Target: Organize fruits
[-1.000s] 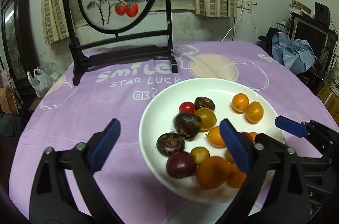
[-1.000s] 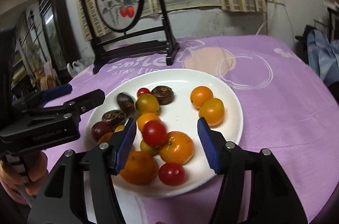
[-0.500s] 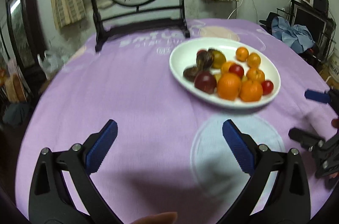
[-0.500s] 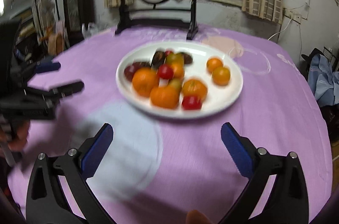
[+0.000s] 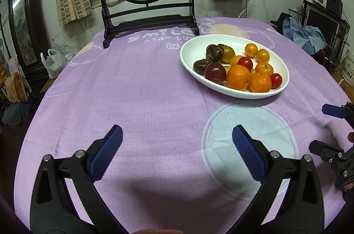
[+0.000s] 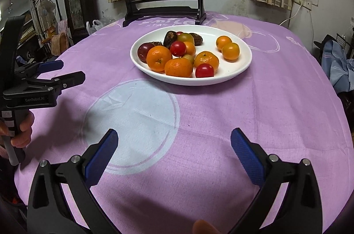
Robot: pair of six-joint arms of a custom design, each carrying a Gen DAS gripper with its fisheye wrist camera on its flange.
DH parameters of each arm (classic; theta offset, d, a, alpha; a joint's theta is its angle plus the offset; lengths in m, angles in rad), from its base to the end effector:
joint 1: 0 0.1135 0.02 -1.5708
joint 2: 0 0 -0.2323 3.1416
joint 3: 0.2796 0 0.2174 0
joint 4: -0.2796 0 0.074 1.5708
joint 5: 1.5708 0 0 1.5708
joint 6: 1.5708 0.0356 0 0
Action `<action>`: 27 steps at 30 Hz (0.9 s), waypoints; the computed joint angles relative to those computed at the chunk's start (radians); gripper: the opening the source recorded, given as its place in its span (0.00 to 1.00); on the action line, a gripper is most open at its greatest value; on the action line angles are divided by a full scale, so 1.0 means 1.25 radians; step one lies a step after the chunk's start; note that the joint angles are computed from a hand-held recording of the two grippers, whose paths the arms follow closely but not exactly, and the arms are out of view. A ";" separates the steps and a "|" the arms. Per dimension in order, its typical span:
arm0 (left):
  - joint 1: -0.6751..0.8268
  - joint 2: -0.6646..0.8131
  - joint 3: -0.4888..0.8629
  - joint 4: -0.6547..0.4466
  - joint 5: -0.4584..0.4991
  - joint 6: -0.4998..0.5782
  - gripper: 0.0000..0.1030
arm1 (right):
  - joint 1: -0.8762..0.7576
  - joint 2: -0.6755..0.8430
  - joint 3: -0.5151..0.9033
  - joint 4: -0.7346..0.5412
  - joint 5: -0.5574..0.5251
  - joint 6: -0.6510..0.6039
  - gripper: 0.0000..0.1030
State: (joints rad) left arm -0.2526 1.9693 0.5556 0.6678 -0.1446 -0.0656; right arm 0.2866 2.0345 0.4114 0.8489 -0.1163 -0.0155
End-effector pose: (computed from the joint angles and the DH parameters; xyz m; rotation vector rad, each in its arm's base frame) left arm 0.2746 -0.0656 0.0565 0.1426 2.3027 0.0050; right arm 0.2397 0.0749 0.0330 -0.4112 2.3182 0.2696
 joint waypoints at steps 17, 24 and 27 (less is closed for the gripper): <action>-0.003 -0.008 -0.017 0.023 -0.016 0.004 0.98 | -0.003 -0.001 -0.001 0.000 -0.002 -0.003 0.99; 0.000 -0.006 -0.013 0.018 -0.015 0.003 0.98 | -0.005 -0.002 -0.001 -0.002 -0.002 -0.004 0.99; -0.001 -0.002 -0.014 0.023 -0.017 0.007 0.98 | -0.005 -0.002 -0.001 -0.002 -0.002 -0.004 0.99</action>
